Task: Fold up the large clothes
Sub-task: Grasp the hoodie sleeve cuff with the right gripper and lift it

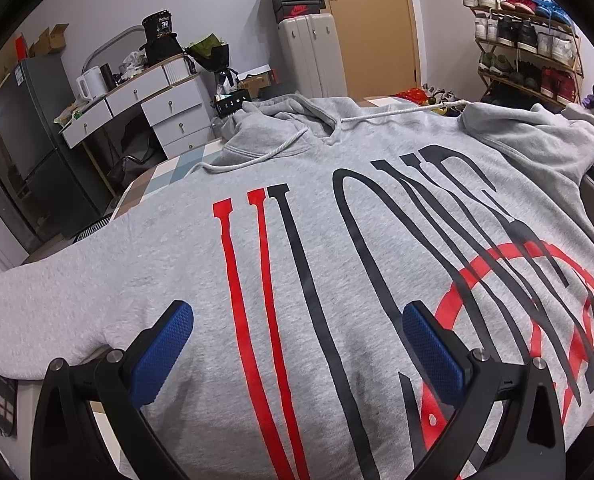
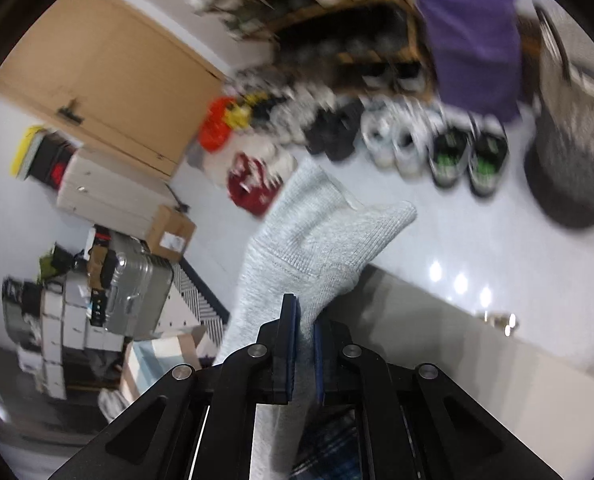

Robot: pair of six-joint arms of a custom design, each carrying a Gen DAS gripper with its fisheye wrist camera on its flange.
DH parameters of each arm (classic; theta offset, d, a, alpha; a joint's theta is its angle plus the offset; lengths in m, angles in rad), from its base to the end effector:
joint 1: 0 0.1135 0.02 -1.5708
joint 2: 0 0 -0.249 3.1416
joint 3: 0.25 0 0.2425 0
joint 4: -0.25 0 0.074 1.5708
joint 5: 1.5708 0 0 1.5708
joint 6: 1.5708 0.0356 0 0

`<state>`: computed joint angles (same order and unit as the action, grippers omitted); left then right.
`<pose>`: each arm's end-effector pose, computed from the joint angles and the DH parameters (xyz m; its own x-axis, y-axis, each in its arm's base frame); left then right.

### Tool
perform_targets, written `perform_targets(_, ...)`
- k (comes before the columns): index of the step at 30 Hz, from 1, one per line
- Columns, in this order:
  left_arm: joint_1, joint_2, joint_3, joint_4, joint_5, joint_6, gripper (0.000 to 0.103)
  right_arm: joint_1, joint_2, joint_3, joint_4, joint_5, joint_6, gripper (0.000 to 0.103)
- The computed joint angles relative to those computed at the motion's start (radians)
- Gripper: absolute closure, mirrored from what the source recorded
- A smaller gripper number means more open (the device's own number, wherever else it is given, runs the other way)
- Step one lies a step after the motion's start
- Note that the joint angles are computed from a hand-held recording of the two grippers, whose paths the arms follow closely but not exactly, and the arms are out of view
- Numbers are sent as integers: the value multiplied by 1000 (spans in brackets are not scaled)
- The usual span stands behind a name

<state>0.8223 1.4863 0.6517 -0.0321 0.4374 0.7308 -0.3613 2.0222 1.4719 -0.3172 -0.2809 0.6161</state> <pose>0.1948 0.1876 0.1468 -0.7047 0.1297 -0.6975 -0.0091 0.9814 0.1917 0.4060 -0.1429 0.1833 -0.4829 0.7760 -0.4056 0.5526 0.6294 0.5463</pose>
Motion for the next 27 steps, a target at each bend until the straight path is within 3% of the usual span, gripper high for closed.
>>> perform_targets(7,19,-11,19,-15,35,-17,1,74,-191,-166,147,190,-18,97)
perform_targets(12,45,-24,32,-25,78,-18,1,102,-320,-232,152,276,-20,97)
perform_targets(15,61,-24,47,-39,99,-21,1,178,-394,-231,122,403,-84,97)
perform_targets(22,123,-26,85,-63,172,-48,1,567,-468,-160,168,792,-390,97)
perform_targets(27,194,-10,122,-56,228,-79,1,946,-288,24,208,1000,-619,97)
